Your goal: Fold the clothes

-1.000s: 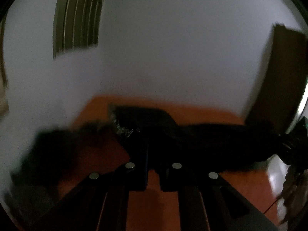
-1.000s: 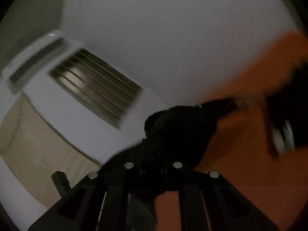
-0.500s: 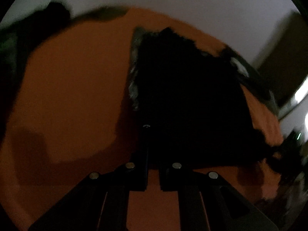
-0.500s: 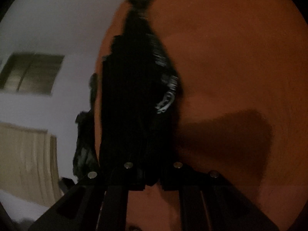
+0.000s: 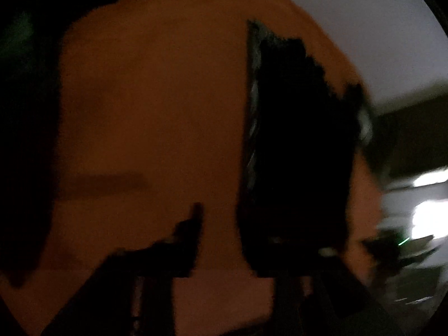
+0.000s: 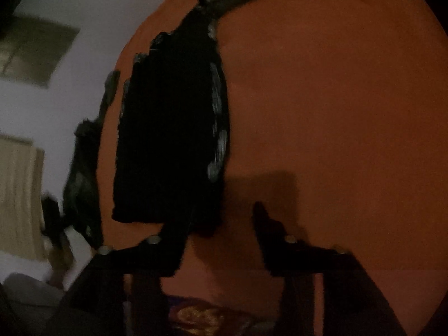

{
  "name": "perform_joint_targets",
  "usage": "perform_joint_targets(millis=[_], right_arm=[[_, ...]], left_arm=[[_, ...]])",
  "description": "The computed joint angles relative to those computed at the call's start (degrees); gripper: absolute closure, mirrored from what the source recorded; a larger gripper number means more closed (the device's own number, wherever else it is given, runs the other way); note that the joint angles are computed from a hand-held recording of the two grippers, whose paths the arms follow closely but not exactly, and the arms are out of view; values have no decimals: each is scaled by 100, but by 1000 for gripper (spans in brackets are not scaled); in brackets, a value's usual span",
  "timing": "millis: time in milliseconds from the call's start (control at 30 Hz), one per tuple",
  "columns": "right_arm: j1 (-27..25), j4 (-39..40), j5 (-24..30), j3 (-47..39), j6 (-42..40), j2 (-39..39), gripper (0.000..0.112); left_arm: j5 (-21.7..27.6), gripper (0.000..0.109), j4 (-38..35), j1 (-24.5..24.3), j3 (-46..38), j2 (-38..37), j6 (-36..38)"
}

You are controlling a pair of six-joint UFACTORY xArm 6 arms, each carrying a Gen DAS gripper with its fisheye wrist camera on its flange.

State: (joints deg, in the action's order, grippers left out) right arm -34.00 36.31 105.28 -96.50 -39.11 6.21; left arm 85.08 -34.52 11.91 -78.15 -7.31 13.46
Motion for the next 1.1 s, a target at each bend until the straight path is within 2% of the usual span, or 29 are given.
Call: perform_joint_targets(millis=[33,100,167,267,367,400,433,533,600,700,733,767,800,867,933,1000,1100], right_arm=[[175,185,-177,-310,10,248,39],[391,332,-531,-471,180,461,38],[466,722,-789,-285,641,508,38],[447,1187,-650,239,1130,307,38],[538,1055,-646,690,755,-29,38],[562,1034,-705,835,613,-150,38],[545,1035,-683,911,540,-203,38],[444,1064,-565,1078,417,-303,38],[354,1079,-501,1148,432,-336,38],[249,1009,-505,1233,430,-362,38],[184,988,-524,1247,455,-348,38],[98,1002,-513,1259,494,-333,38],[9,1022,-495,1266,535,-314,38],[-160,1090,-469,1240,655,-256,38],[-272,1210,-525,1214,819,-209,38],[-358,1365,-597,1228,926,-205,38],[-410,1501,-661,1156,1012,-163,38]], left_arm=[[-190,40,-219,-87,-302,478,-17],[-565,40,-548,-280,-786,1289,-205],[-811,41,-767,-507,-1236,1974,-536],[-1198,41,-950,-842,-1469,2398,-782],[-1548,39,-958,-1151,-1878,2785,-935],[-1564,33,-918,-1233,-2147,2986,-1015],[-1570,31,-875,-1312,-2433,3196,-1099],[-2018,31,-1263,-1443,-2563,3343,-777],[-1904,32,-1255,-1523,-2955,3576,-685],[-1069,32,-759,-1687,-4276,4437,-1174],[-986,35,-517,-1752,-4561,4598,-1289],[-1139,67,-239,-1829,-4607,4601,-1336],[-1412,104,-30,-1865,-4413,4457,-1459],[-2102,105,199,-1882,-3726,4000,-1738],[-2951,106,-80,-1775,-2587,3188,-1760],[-3564,106,-475,-1590,-1646,2421,-1535],[-3610,105,-789,-1151,-880,1681,-980]])
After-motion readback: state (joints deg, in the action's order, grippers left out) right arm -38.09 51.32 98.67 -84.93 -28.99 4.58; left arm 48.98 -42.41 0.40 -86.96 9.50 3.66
